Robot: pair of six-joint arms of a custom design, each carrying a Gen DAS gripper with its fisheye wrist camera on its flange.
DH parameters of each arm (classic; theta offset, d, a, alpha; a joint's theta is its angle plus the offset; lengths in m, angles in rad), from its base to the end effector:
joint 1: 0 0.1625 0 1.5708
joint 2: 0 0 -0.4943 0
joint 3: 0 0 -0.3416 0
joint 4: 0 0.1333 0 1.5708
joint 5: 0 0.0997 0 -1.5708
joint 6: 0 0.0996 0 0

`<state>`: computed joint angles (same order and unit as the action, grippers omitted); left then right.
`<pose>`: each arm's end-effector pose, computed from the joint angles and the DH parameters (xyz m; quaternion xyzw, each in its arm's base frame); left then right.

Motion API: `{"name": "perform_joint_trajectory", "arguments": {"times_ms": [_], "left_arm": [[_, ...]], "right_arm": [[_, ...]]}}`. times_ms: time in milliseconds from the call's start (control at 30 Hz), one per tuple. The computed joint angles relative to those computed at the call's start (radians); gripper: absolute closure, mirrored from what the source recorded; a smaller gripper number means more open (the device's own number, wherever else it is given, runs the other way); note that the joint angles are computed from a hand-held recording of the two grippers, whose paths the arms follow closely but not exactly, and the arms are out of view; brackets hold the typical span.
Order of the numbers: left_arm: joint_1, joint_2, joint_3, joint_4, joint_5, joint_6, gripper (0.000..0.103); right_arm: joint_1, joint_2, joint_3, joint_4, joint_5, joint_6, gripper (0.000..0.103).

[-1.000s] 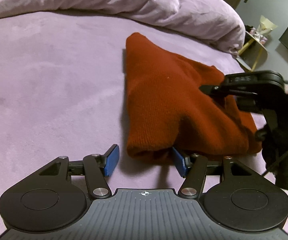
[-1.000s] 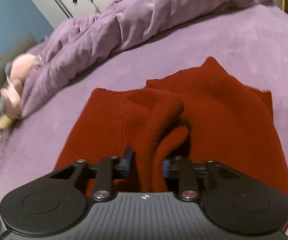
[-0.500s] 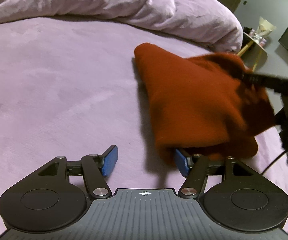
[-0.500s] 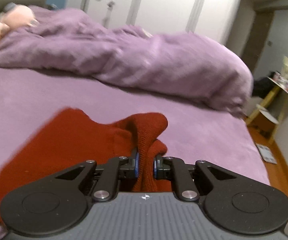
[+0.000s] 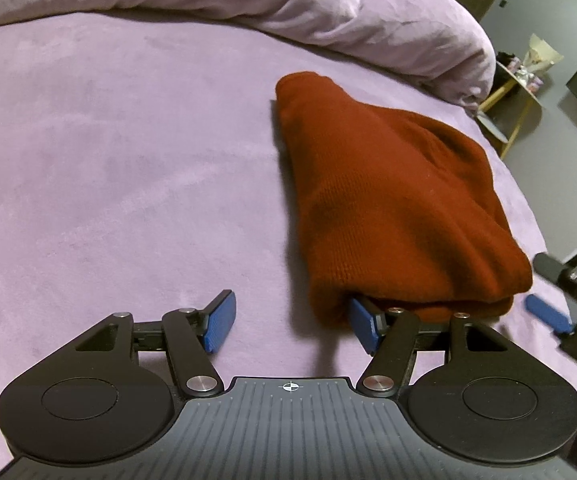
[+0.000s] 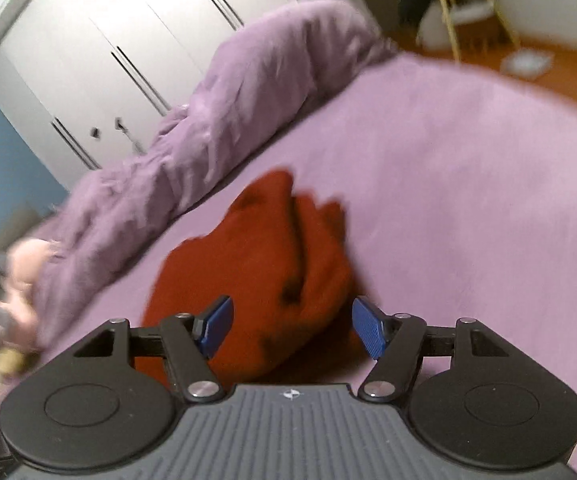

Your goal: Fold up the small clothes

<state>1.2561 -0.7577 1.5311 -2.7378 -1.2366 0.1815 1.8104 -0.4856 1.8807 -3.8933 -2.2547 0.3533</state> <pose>-0.0686 -0.7471 0.2149 0.2059 0.9454 -0.2032 0.1499 0.2151 -0.5841 0.0903 -0.1976 -0.8327 0.4906 0.1637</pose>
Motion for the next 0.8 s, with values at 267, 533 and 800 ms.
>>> {"name": "perform_joint_trajectory", "arguments": {"times_ms": [267,533,800], "left_arm": [[-0.029,0.002,0.016,-0.025,0.081,0.002,0.036],[-0.024,0.001,0.003,-0.021,0.076,-0.022,0.036],[-0.003,-0.01,-0.014,-0.035,0.052,-0.07,0.034]], "right_arm": [[-0.062,0.032,-0.022,0.01,0.14,0.168,0.083],[-0.195,0.099,0.09,-0.385,0.571,0.565,0.091],[-0.15,0.069,0.074,-0.282,0.504,0.419,0.092]]}}
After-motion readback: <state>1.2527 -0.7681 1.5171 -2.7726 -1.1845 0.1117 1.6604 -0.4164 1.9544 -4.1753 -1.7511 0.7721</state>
